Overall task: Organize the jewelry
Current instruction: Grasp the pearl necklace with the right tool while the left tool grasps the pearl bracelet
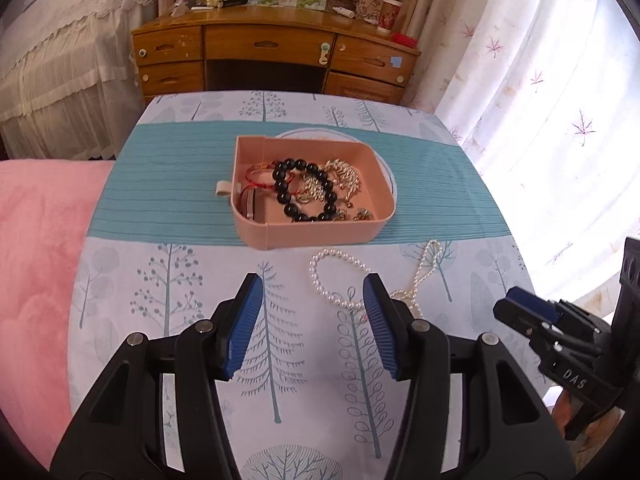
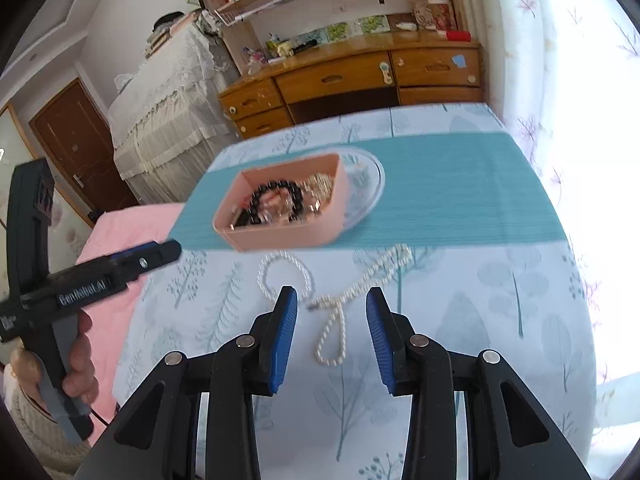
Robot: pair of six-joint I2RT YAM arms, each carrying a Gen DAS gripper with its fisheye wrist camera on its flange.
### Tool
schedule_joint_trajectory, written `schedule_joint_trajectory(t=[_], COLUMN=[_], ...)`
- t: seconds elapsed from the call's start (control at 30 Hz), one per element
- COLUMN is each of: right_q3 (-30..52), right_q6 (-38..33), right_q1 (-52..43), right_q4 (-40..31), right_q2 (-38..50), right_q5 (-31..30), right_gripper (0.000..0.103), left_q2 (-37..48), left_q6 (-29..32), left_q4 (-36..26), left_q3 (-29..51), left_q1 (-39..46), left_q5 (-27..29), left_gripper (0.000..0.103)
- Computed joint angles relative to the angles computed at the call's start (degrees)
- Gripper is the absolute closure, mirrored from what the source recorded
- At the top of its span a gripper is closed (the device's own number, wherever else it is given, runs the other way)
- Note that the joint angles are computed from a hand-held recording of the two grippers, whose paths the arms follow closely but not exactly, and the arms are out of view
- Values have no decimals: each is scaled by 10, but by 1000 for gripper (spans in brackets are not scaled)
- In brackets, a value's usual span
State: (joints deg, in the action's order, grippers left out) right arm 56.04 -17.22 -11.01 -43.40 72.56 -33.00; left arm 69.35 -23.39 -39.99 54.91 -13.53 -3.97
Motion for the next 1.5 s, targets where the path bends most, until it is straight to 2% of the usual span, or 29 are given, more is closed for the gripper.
schedule_joint_trajectory(t=[0.2,0.37,0.6,0.8,0.9,1.03,1.17,1.3,1.5], right_q3=[-63,-72,-42,-4,5,14,23,38,47], right_q6=[-12,12,38,42,28,21,9,4,4], right_q1=[21,80,150,191,214,232,233,208,185], right_q4=[26,83,152,171,179,175,169,155,133], right_q2=[9,67,160,214,225,232,236,247,252], right_q5=[34,76,128,164,199,232,249,213,177], right_gripper=[67,67,67,68,71,80,97,98,98], left_q2=[51,92,136,160,177,197,231,284,379], left_q6=[-11,-12,-12,-7,-1,2,7,8,6], left_q4=[3,34,60,69,70,75,64,32,-66], left_q3=[-22,-38,-35,-28,-20,-3,36,95,219], left_q1=[15,24,42,58,65,66,57,51,46], left_q5=[23,31,45,61,74,87,90,94,85], left_gripper=[54,54,54,54,54,54,54,54,54])
